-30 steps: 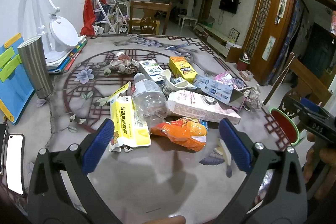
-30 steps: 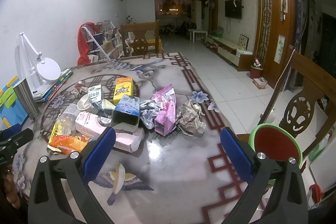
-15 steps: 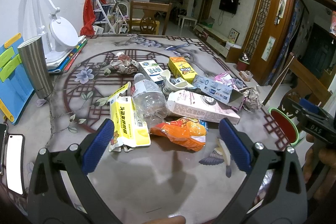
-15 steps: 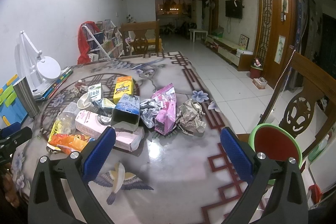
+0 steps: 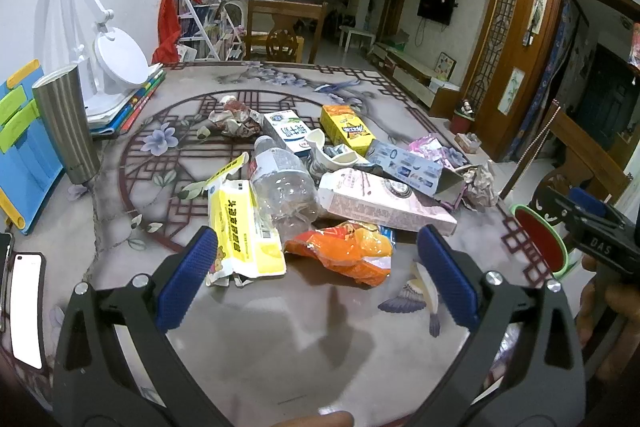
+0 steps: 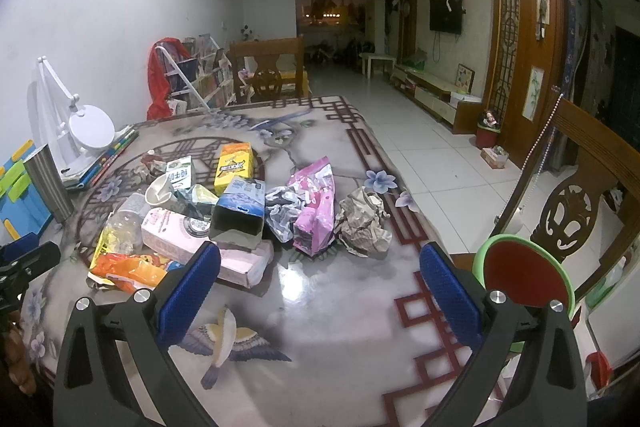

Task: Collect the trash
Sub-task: 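Grasp the crumpled paper with the right tool while the left tool grasps the clear bottle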

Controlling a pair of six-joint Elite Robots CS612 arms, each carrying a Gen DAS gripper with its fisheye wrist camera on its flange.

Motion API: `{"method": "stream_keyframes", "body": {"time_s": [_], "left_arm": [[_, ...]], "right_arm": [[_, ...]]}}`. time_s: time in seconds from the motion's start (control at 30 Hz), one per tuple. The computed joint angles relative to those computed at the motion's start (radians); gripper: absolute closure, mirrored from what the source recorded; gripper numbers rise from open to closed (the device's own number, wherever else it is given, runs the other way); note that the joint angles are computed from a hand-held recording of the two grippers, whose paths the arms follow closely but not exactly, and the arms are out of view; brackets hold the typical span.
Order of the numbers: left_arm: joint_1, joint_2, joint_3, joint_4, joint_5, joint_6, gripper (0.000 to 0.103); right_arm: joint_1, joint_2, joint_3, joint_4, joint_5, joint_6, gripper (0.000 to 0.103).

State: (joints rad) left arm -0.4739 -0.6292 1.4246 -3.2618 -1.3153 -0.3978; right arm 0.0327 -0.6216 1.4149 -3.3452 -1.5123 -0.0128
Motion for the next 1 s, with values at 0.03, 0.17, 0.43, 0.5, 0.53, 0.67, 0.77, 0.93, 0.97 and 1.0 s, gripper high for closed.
{"method": "stream_keyframes", "body": {"time_s": [0.03, 0.17, 0.43, 0.5, 0.53, 0.67, 0.77, 0.93, 0.97, 1.0], "left_arm": [[0.002, 0.0, -0.001, 0.005, -0.009, -0.005, 0.005], [0.013, 0.0, -0.014, 0.057, -0.045, -0.019, 0.005], [0.038, 0.018, -0.092, 0.201, -0.096, -0.017, 0.005], [0.049, 0.028, -0.128, 0.254, -0.123, -0.033, 0.005], [0.055, 0.035, -0.146, 0.278, -0.137, -0.036, 0.005], [0.079, 0.075, -0.239, 0.376, -0.188, -0.046, 0.005], [0.094, 0.106, -0.303, 0.441, -0.223, -0.062, 0.005], [0.11, 0.155, -0.396, 0.532, -0.27, -0.068, 0.005], [0.112, 0.163, -0.412, 0.547, -0.27, -0.07, 0.006], [0.113, 0.169, -0.422, 0.559, -0.269, -0.077, 0.007]], "right_arm": [[0.0, 0.0, 0.0, 0.002, 0.0, -0.001, 0.007], [-0.004, -0.001, -0.007, 0.033, 0.003, -0.012, 0.007], [-0.009, 0.014, -0.097, 0.177, 0.029, -0.03, 0.007], [-0.018, 0.022, -0.133, 0.245, 0.056, -0.011, 0.007], [-0.021, 0.029, -0.153, 0.275, 0.058, -0.004, 0.007], [-0.033, 0.059, -0.226, 0.394, 0.057, 0.023, 0.007], [-0.035, 0.09, -0.295, 0.496, 0.043, 0.02, 0.007], [-0.029, 0.144, -0.398, 0.609, -0.002, -0.029, 0.007], [-0.027, 0.157, -0.422, 0.634, -0.016, -0.047, 0.007], [-0.026, 0.167, -0.438, 0.642, -0.026, -0.06, 0.007]]}}
